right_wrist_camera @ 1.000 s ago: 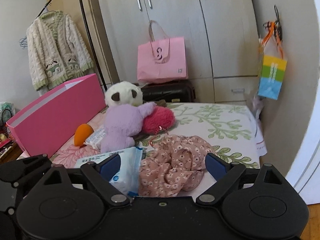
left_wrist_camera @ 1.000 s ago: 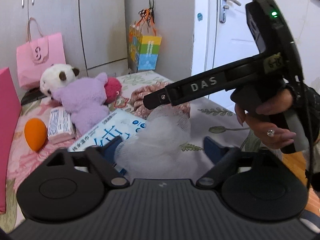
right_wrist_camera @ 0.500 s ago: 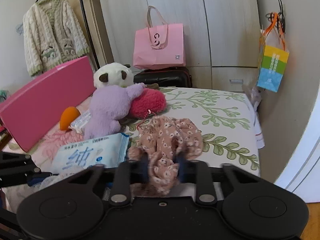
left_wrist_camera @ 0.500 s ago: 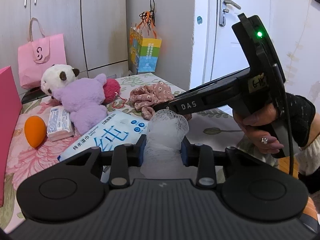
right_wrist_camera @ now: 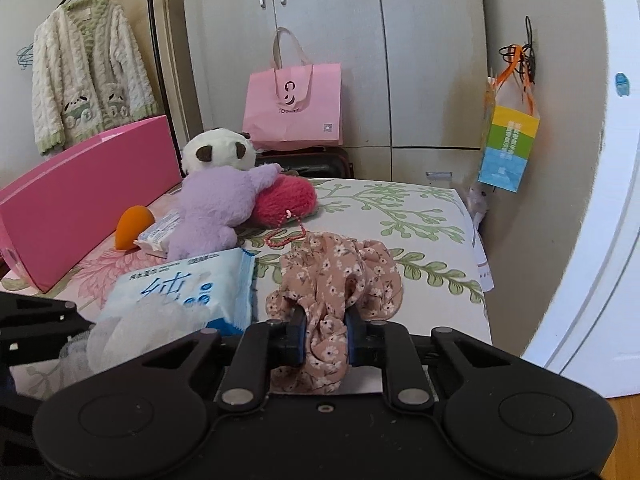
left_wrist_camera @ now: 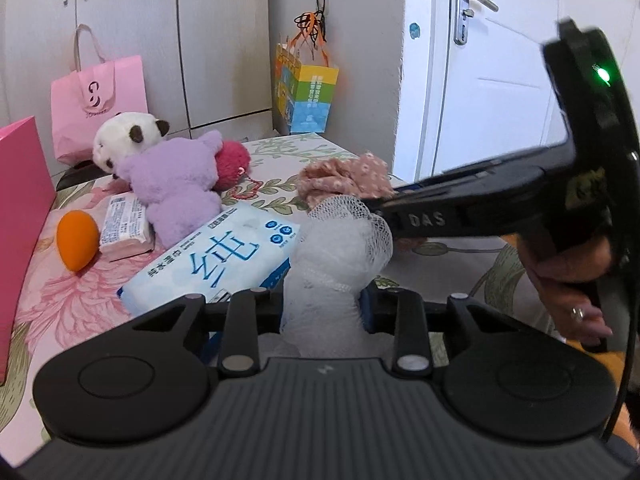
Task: Organize soft objects
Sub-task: 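Grasp the white mesh puff with the left tool while the right tool grasps the pink scrunchie, then carry the puff with the left tool while the right tool carries the scrunchie into the pink box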
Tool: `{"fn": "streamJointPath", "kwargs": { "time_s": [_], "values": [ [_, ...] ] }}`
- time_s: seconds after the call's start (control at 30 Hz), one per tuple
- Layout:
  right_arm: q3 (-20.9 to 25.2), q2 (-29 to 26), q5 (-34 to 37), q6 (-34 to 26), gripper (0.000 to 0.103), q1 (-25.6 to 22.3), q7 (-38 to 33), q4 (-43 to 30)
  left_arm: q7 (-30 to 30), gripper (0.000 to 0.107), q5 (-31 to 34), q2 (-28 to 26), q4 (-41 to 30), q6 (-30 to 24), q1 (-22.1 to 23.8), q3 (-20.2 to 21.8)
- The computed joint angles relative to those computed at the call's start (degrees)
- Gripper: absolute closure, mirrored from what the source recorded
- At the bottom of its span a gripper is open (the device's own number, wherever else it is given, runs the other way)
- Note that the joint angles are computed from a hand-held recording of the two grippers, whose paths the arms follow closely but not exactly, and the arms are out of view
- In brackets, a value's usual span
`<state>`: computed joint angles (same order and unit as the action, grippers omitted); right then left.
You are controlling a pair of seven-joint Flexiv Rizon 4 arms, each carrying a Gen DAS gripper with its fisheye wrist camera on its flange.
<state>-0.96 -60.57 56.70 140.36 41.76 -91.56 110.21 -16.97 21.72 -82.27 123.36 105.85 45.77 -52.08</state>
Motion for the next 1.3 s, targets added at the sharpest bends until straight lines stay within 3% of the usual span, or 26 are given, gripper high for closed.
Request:
{"fn": "streamJointPath", "kwargs": {
  "time_s": [0.27,0.53,0.73,0.97,1.1,1.3],
  "values": [
    [1.4,2.3,9.1,-1.1,0.082,1.6,-5.4,-1.2,-2.3,0.076,-6.2,5.5,2.6,-8.3,3.9,-2.0],
    [6.5,1.9,9.7,4.7,0.082,1.6,-6.2,-1.3,-3.3,0.076,-11.0,9.6,4.7,-11.8,7.4,-3.1],
    [9.6,5.3,6.3,5.4,0.081,1.5,-5.3,2.6,-3.1,0.076,-11.7,12.8,5.7,-13.5,10.8,-3.3],
    [7.7,10.4,5.3,-5.8,0.081,4.6,-7.8,2.7,-2.0,0.076,-14.0,16.0,6.5,-15.3,14.5,-3.5],
    [6.1,11.7,0.4,-11.6,0.081,6.4,-6.0,2.1,-1.7,0.076,-15.2,16.7,6.3,-16.5,17.4,-4.2],
    [3.9,13.7,-7.2,-18.6,0.081,8.4,-4.0,0.7,-1.0,0.076,-20.3,22.3,4.9,-23.5,19.8,-4.2]
  ]
}}
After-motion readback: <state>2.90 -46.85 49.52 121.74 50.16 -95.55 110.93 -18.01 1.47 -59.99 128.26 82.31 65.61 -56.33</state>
